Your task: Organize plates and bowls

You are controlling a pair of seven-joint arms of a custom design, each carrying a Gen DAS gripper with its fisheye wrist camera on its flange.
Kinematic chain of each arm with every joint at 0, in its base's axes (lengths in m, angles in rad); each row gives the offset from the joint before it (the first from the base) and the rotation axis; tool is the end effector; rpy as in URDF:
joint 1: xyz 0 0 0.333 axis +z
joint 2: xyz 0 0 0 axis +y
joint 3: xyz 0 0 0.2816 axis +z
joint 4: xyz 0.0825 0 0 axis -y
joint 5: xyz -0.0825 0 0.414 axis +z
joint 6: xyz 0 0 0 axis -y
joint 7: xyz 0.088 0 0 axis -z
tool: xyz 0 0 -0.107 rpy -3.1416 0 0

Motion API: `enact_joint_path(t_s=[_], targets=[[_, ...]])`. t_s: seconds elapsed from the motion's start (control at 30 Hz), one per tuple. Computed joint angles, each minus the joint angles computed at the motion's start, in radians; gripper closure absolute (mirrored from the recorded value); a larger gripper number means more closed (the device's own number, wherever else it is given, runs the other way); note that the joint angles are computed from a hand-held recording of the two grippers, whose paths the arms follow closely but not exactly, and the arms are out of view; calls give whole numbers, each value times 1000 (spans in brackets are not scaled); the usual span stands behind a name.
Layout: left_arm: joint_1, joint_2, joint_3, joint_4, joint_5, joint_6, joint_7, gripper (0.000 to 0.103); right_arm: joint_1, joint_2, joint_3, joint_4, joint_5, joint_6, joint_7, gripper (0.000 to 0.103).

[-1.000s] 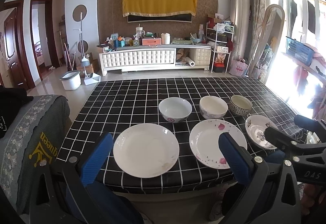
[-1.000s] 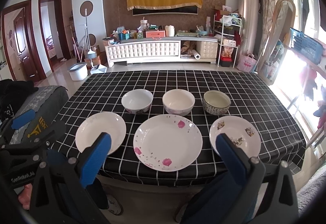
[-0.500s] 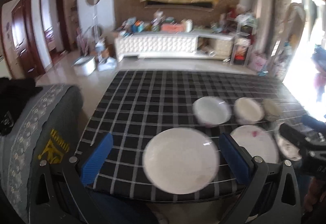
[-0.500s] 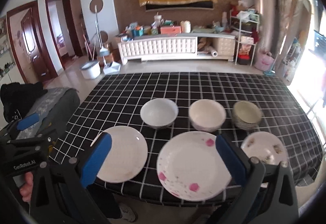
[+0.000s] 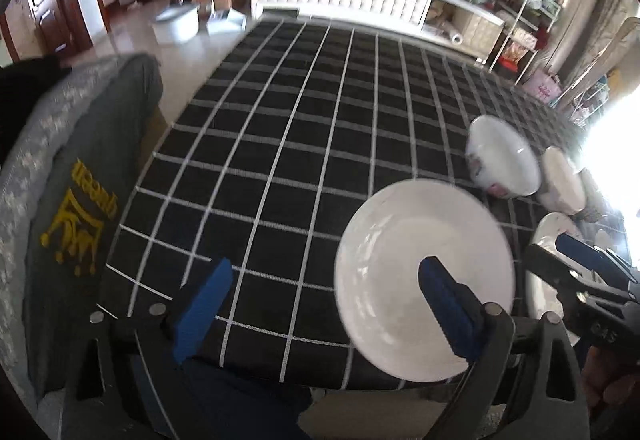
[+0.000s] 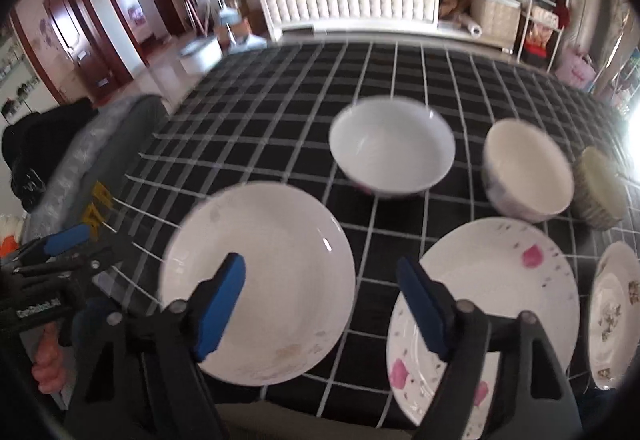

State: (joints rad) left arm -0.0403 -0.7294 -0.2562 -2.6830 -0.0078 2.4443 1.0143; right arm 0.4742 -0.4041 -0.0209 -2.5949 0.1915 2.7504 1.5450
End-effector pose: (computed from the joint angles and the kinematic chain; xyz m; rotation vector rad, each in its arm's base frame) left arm 0.4026 -0.1177 0.4582 -2.2143 1.6552 -0.5320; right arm 0.4357 0.2039 0.4063 -2.1030 1.5151 -0.2567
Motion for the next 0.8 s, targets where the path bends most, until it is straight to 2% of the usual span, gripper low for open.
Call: enact_joint_path(t_s=[0.03,0.13,0.17,0.27,0.33,0.47,0.57,0.63,0.8], targets=[[1,22,0,6,-1,-7,0,23,-5,17,0,12,-7,-14,-1,37],[-12,72,26,9,-27,-8,24,40,-6,75,-5,52,14,-54,-22,44],[-17,85,37,8,-39,-5,38,43,-15,88,1,61,14,-65,-17,44],[-14,112,39,10,-51,-4,46,45,-37,109,20,68,5,-76,-9,46],[-3,116,26,10,-39,-6,30,49,-41,114,18,69,22,-86,-19,58],[-22,153,46,23,-62,17,65,74,-56,134,20,83,44,-110,-23,72],[-23,158,41,33,-60,4,76,81,-53,142,13,88,95,-123,-52,85],[-32,170,55,38,-80,14,97,87,-57,138,11,86,117,-124,-66,85],[-34,202,49,61,-90,19,106,94,-71,132,21,84,124,-130,-64,85]])
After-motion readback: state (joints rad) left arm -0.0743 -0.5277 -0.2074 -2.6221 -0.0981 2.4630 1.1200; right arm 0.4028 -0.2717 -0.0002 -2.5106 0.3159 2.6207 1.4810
